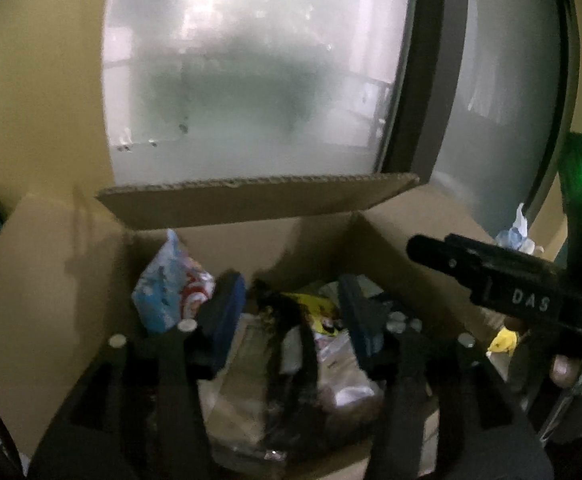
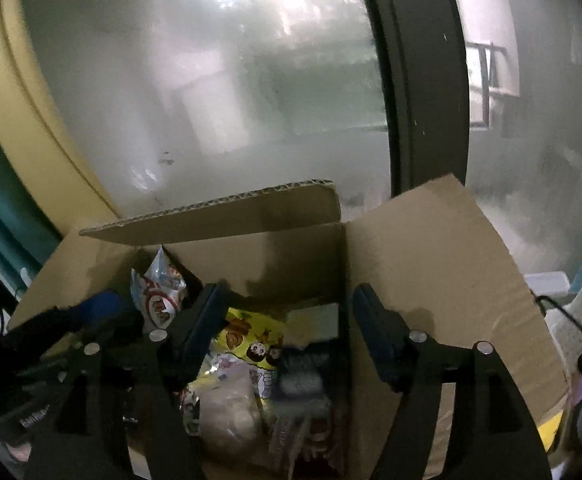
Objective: Organize snacks
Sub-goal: 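Carry both packets into the box and open both tools, then withdraw both tools from the box toward the table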
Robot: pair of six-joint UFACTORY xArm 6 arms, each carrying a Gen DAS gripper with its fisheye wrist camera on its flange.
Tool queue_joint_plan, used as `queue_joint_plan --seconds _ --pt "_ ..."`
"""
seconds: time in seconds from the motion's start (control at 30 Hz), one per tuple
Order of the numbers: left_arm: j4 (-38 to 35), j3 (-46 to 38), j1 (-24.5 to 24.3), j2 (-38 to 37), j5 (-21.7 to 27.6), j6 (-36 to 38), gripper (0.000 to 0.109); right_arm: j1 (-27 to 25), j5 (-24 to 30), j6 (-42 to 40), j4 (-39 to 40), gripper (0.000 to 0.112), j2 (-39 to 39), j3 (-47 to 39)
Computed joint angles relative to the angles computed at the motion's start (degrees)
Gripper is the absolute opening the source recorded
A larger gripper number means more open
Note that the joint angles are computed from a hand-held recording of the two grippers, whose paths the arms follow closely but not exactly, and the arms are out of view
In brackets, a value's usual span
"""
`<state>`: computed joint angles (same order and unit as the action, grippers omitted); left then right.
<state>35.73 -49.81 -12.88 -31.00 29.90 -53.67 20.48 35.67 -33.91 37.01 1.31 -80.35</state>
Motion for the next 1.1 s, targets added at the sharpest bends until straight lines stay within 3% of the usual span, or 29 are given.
queue_joint_plan --seconds 0.27,0.4,0.6,0.7,1.1 --pt "3.68 2.48 -2.68 -7.45 4.84 -3.76 0.063 0.21 0.62 -1.99 0.78 0.072 -7.11 5.96" --pt "7.37 2.74 -6.89 -11.02 9.32 -7.11 0.064 1.05 0.92 -2.77 0.53 0.072 -11.96 9.81" --pt "12.78 3.21 -16.4 -15.88 17.72 -11.72 0.065 1.5 2.16 -3.68 0.43 0.072 -19.91 15.16" --pt "12.13 4.27 -20.27 -17.55 19.09 -13.21 0.066 1.18 4.05 -4.58 0.5 0.072 -23.62 17.4" --pt "21.32 5.76 -43.41 -22.27 38.27 -24.84 0.066 -0.34 8.28 -3.85 -1.46 0.072 -39.0 28.39"
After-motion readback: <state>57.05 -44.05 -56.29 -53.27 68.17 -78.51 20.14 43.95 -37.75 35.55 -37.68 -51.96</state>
